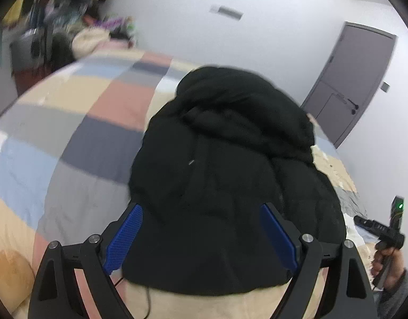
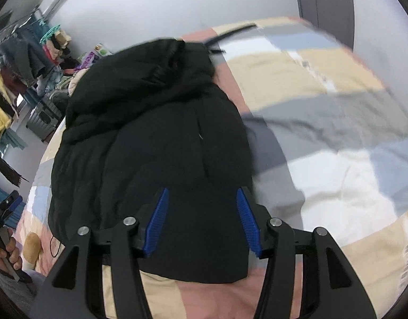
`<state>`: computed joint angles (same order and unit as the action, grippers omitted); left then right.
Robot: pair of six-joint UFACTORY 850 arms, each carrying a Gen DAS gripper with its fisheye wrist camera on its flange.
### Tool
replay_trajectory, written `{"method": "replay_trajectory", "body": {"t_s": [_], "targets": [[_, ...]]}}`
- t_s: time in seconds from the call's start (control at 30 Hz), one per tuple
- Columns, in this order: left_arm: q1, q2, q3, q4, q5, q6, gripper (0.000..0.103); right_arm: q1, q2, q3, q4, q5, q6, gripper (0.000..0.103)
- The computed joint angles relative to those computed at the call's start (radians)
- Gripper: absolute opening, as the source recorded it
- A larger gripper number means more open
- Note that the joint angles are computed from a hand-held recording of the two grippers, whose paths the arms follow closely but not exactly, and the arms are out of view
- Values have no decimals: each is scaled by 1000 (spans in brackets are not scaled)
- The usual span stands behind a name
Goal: Fold large clothes
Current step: 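Grasp the black jacket hem with both tools and lift it toward the collar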
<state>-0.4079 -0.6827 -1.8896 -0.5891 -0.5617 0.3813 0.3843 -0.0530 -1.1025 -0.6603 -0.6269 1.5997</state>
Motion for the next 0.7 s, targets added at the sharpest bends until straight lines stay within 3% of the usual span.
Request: {"method": "replay_trajectory", "body": {"t_s": [0.1, 0.17, 0.3, 0.43, 0.5, 0.6, 0.7], "targets": [[35, -72, -89, 15, -112, -91, 90, -52, 1, 51, 160, 132, -112, 55], [61, -115, -129, -22, -174, -132, 90, -71, -4, 64, 227, 173, -161, 56], [98, -192, -197, -72, -264, -201, 90, -100, -7, 91, 331, 292, -236, 76], [107, -280, -300, -73, -348, -258, 90, -114, -20, 91, 380, 315, -283, 82], [106, -335, -371, -54, -391, -304, 90, -126, -18, 94, 346, 318, -228, 85], [103, -412, -482, -15, -445, -366, 90, -136, -19, 95, 254, 261, -101, 88], [102, -484, -593, 46, -487, -453, 90, -162, -27, 112, 410, 300, -218, 89]]}}
